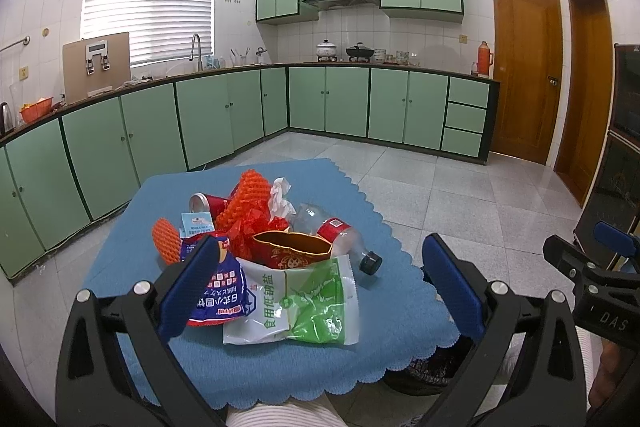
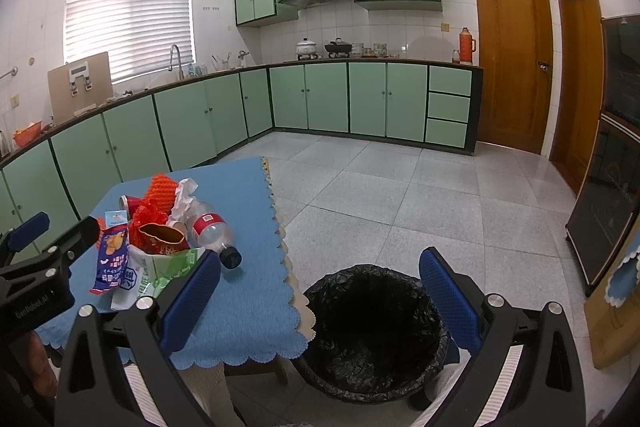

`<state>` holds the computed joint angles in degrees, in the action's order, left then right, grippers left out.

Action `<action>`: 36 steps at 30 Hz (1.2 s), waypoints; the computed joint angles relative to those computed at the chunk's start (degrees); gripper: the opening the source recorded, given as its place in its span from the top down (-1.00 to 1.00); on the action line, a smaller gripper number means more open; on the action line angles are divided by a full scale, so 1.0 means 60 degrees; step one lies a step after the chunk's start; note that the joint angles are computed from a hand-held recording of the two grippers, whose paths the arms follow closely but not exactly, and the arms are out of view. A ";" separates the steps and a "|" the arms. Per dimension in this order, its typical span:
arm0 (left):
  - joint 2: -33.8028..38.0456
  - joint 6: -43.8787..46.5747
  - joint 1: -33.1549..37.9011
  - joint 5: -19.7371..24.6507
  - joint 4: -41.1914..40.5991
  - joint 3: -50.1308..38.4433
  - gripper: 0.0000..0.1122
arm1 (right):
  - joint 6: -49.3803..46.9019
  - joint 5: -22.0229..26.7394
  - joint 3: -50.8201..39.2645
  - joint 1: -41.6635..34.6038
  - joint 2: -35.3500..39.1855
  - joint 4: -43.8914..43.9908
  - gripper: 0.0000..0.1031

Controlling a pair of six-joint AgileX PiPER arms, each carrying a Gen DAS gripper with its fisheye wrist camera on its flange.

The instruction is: Collect trash

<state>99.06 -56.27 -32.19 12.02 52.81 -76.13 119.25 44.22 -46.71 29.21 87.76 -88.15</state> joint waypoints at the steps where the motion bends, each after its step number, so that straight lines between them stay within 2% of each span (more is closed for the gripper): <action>1: 0.0030 -0.0220 0.0012 -0.0039 0.0222 0.0028 -0.74 | -0.0012 -0.0005 -0.0009 -0.0001 -0.0002 0.0010 -0.88; 36: -0.0006 -0.0329 -0.0040 0.0015 0.0376 0.0028 -0.74 | -0.0026 -0.0057 -0.0022 -0.0064 -0.0051 -0.0002 -0.88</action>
<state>99.02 -58.25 -32.43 12.11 55.07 -75.96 119.09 43.88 -46.84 28.82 87.46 -88.17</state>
